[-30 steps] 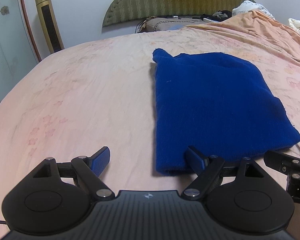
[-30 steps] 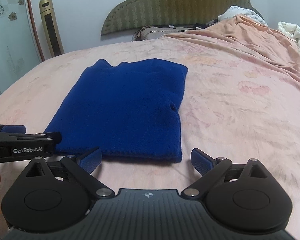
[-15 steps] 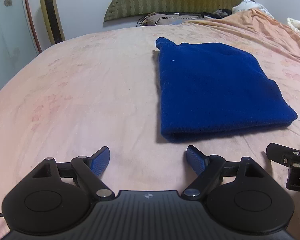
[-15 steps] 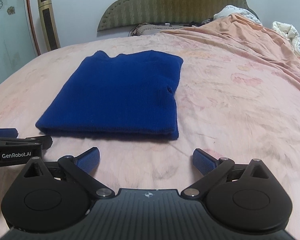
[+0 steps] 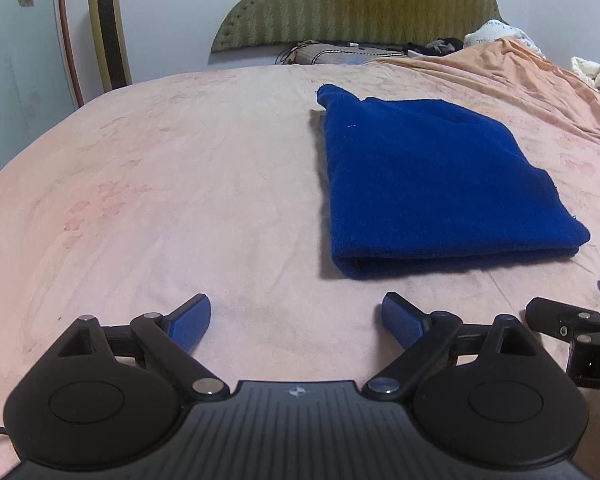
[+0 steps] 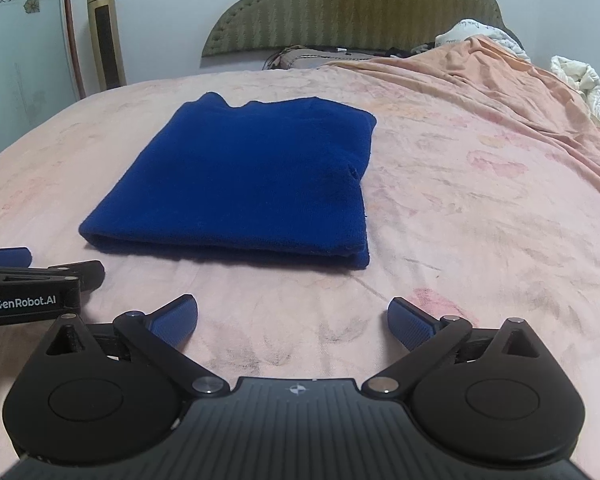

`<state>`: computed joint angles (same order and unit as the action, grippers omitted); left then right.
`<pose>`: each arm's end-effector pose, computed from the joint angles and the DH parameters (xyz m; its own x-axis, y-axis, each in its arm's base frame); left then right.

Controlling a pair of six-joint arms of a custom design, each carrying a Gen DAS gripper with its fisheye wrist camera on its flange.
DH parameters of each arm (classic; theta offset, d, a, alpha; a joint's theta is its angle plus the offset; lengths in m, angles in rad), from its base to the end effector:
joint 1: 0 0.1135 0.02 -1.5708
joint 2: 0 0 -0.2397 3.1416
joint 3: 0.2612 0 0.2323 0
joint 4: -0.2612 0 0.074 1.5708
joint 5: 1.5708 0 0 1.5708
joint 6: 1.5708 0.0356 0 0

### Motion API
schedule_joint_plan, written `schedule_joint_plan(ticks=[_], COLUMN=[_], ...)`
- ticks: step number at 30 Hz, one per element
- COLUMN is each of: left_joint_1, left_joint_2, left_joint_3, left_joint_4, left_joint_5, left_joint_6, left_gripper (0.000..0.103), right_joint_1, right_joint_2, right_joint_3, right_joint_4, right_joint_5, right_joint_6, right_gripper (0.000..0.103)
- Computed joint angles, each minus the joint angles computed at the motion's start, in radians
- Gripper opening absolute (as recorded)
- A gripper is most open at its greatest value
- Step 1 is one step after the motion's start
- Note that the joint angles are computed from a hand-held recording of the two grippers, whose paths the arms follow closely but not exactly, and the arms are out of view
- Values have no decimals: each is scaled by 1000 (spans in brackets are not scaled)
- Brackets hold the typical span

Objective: Fold small clothes

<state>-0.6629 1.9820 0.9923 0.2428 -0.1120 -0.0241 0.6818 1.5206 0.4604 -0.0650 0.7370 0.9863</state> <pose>0.2936 -0.2242 0.1043 -0.5485 0.3979 -0.7354 0.5339 0.8436 0.0582 0.1806 0.1158 0.0959 -0.5882 0.3180 -0.7436 0.4509 0.8922 0.0248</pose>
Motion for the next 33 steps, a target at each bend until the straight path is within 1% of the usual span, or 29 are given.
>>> schedule_joint_plan(ticks=[4,10,16,33], left_joint_1=[-2,-4,-5,-5], left_joint_2=[4,6,8,2], left_joint_3=[-28,-47,-52,-82], left_joint_4=[52,82,90,129], left_joint_5=[-9,-13,-26,-34], left_joint_6=[3,-7,-25,-27], left_gripper=[97,98,101,102], right_joint_1=[-1,23,27,38], right_joint_2=[21,61,73,95], right_joint_3=[-4,-11,-14,0], right_joint_4=[13,40,53,40], right_joint_5=[9,49,60,70], right_joint_6=[13,32,39,59], right_gripper=[103,103,103,103])
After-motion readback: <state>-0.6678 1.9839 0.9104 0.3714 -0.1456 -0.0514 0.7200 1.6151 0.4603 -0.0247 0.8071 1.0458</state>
